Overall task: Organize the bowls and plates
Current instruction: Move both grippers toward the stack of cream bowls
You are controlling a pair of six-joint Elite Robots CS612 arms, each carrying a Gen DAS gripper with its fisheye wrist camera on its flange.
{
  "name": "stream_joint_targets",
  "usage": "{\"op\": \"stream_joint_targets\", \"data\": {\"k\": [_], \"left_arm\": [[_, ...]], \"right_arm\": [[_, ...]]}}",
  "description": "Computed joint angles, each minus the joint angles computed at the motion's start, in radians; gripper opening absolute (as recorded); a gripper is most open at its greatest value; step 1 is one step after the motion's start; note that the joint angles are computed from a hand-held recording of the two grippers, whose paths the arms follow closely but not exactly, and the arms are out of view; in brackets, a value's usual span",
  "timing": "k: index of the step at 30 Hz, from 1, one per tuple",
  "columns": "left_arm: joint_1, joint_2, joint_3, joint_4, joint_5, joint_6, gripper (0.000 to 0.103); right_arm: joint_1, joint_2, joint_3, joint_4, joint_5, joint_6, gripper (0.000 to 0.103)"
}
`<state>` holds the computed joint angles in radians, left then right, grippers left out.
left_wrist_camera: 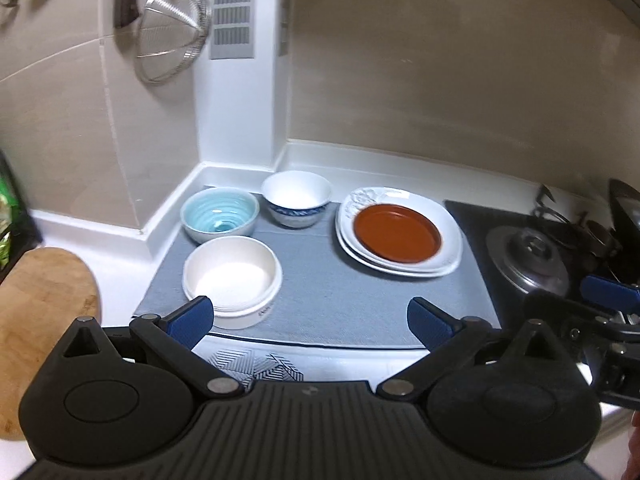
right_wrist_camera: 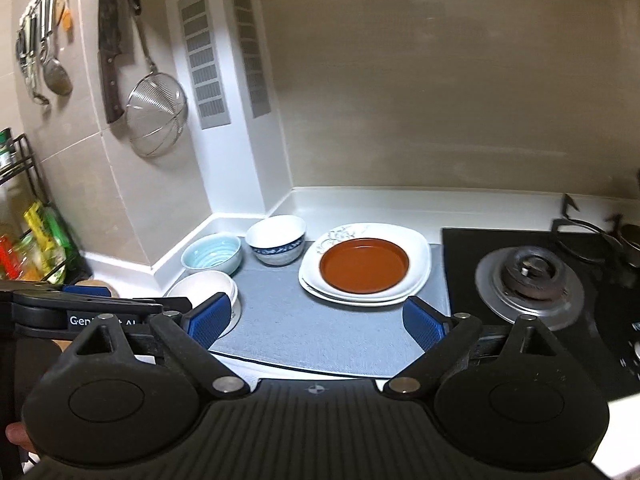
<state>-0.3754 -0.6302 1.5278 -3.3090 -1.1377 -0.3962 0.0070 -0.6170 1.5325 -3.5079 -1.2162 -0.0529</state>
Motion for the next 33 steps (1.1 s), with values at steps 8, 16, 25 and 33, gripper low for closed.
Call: {"op": "stream_joint_targets", "data": {"k": [8,16,25,33], "left_arm": [[-0.005,-0.005,-0.003,0.097,0.159,-0.160,0.103],[0.030,-0.021,-0.010,0.264,0.208,-0.273,0.103],[0.120,0.049,-0.139,0.316,0.068,-0.189,0.103],[0.185,0.126,-0.285,0.426,-0.105,-0.094,0.103]], "right_arm": [[-0.017,0.041,-0.108,0.144,0.150,-0.101,0.094],[0.003,0.086,-0.230,0.357,0.226,-0.172,0.094],[0.068,0.155,-0.389,0.479,0.100,-0.130,0.094],[0.117,0.216,-0.517,0.585,-0.045,-0.038,0.094]]}}
